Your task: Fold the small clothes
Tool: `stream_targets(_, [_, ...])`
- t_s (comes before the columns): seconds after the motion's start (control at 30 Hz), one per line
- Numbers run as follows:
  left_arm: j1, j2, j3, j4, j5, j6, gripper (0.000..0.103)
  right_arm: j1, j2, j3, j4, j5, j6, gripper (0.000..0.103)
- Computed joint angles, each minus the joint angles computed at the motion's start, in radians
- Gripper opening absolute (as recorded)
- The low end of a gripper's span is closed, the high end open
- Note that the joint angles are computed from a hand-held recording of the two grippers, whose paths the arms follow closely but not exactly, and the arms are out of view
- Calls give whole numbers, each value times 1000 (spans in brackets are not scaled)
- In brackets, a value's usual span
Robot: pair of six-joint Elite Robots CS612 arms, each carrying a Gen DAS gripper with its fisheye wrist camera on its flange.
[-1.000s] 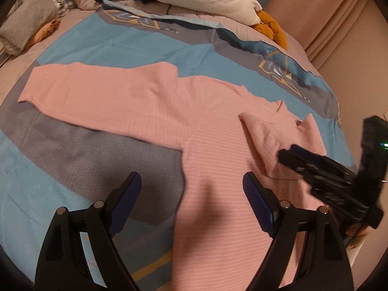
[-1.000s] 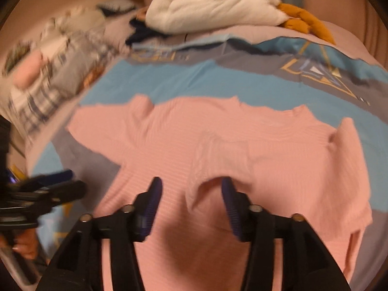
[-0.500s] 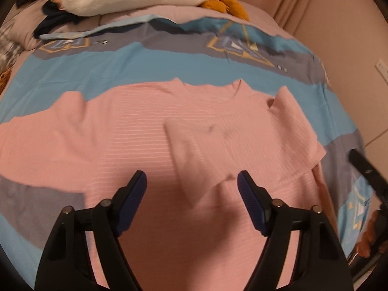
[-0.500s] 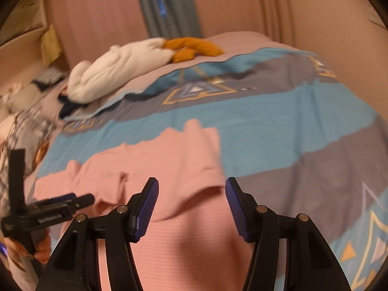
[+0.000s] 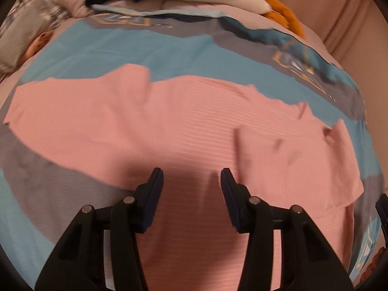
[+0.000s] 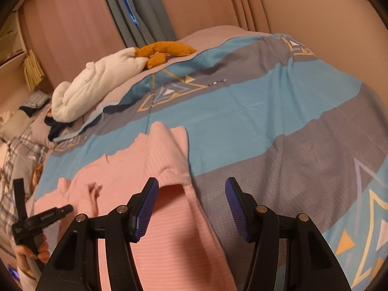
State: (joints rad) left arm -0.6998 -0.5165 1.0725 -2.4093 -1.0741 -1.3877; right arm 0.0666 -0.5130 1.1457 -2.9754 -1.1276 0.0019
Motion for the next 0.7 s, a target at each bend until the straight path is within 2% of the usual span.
stream_targets(0.1, [-1, -27, 48, -49, -22, -35, 51, -1, -1, 2, -10, -2, 0, 57])
stream_targets(0.2, [-15, -25, 42, -112, -17, 40, 54, -3, 0, 2, -16, 5, 9, 57])
stream_targets(0.3, [-23, 6, -19, -126, -34, 140, 55, -5, 0, 2, -10, 14, 8, 57])
stream_targets(0.4, [-25, 61, -126, -54, -63, 213, 55, -8, -1, 6, -16, 27, 8, 57])
stream_targets(0.5, [-31, 102, -202, 55, -49, 240, 55, -10, -2, 8, -21, 36, 9, 57])
stream_targets(0.6, [-31, 114, -220, 114, -22, 223, 57, -11, -2, 7, -20, 39, 12, 57])
stream_targets(0.7, [-29, 88, -165, 123, 28, 142, 57, -12, 0, 6, -23, 38, 18, 57])
